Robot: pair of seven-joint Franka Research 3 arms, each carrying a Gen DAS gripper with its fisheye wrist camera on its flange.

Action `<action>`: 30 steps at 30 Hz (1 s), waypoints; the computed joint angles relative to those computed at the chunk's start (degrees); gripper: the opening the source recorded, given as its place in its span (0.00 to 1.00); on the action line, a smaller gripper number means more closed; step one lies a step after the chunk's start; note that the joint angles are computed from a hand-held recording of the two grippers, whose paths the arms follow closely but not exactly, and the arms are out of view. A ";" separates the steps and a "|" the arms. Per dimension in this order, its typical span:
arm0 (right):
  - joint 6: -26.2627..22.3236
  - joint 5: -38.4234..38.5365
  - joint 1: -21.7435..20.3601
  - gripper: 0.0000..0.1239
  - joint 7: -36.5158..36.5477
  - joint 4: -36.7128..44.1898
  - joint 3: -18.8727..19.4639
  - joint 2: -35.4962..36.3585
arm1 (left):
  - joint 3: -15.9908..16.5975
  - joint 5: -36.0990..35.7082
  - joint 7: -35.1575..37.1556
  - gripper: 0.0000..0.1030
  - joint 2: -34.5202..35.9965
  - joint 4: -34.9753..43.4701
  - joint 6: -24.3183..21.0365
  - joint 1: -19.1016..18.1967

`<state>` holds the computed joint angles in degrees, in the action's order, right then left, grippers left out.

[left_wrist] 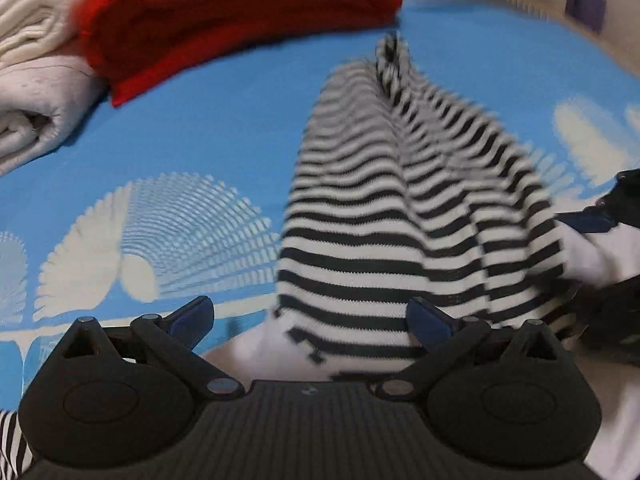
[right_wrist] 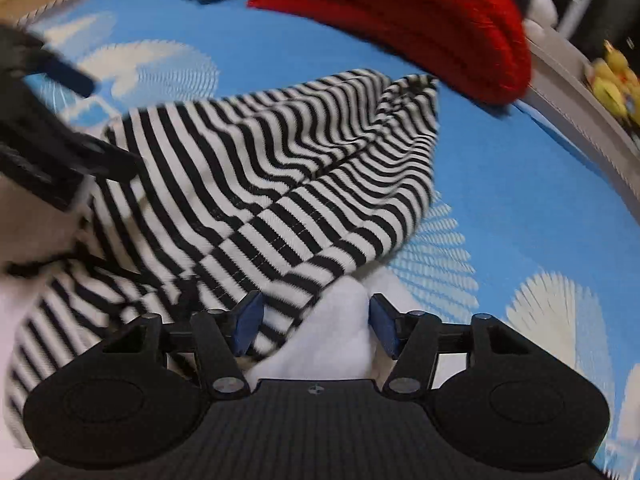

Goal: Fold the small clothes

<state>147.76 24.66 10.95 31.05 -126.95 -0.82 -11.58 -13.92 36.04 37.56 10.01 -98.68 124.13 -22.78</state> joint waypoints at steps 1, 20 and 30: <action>-0.91 2.26 0.51 0.21 -1.74 0.88 -0.76 0.60 | 0.13 0.90 -0.08 0.42 1.02 0.52 0.27 -0.12; 5.56 38.15 -0.99 0.52 -7.51 0.71 -6.37 -1.76 | -0.36 19.57 -27.60 1.00 -10.13 -12.83 0.90 2.45; 17.14 14.64 -4.05 0.38 5.90 -7.93 -0.85 -1.65 | -3.73 7.94 -28.29 1.00 -25.94 -23.66 -4.61 4.02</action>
